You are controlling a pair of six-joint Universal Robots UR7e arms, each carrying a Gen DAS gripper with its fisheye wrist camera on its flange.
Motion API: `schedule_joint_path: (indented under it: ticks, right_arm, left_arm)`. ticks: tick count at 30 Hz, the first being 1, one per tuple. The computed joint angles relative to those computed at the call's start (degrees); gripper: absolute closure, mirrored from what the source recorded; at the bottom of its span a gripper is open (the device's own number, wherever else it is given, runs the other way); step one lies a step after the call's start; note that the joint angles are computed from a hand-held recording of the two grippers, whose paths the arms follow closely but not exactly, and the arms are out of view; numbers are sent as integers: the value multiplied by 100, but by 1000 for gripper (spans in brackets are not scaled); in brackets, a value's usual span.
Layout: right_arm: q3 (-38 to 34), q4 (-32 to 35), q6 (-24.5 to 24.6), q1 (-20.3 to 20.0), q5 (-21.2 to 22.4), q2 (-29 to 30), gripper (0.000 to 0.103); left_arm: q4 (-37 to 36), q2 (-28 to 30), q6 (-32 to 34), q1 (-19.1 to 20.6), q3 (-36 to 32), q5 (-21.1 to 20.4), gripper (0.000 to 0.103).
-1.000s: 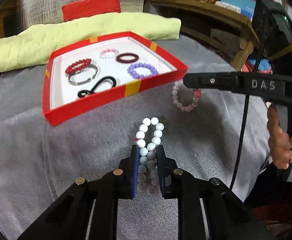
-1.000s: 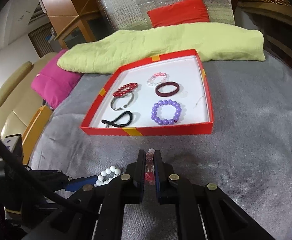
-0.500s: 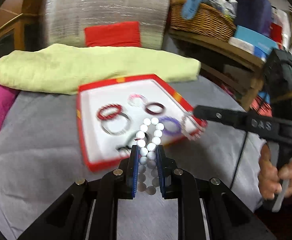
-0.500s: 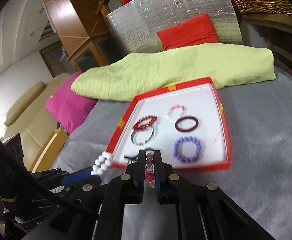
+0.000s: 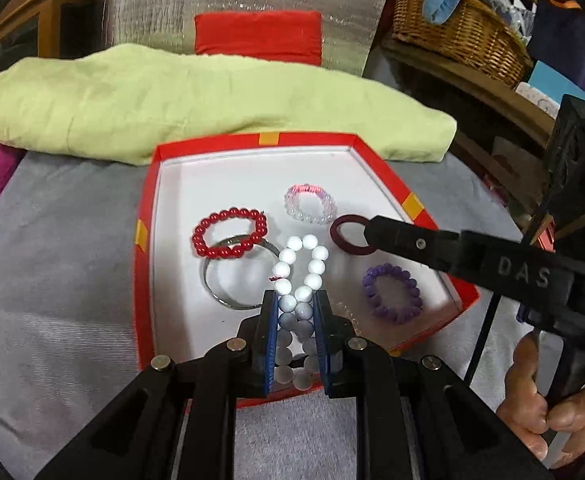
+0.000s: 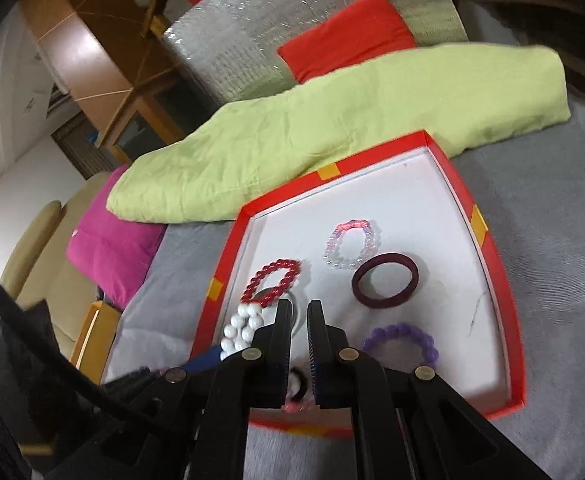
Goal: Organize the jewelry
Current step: 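Carry the white bracelet into the box with the left tool while the right tool carries the pink bracelet, then open both tools to release the white and pink bracelets in the box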
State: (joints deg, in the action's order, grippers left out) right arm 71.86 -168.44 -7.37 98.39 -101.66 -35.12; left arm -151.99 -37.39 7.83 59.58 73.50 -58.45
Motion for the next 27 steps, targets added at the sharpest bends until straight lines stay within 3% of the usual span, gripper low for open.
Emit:
schedule_joint_path:
  ticks: [3,11,21,22,26,27]
  right_arm:
    - [-168,147,152,-64,-30,74,94]
    - [62,11,573,-169,-23,-143,94]
    - [297,-110,666,-297,-185,-380,94]
    - [307,-112,695,-318,-173,-395,94]
    - [331,-83,740,-368,-195,-442,91]
    - [337,-67,734,-368,-210,-453,91]
  left_arm:
    - [123,118,-4,-3,-145,168,84]
    - [271,315,58,-9,-376,92,84]
    - [826,772,-16,-66,-1014,177,84]
    - [925,806,-99,-71,-1075,227,83]
    - [876,789,-172,-108,-1053,392,51]
    - [753,756,-127,-129,-987,449,47]
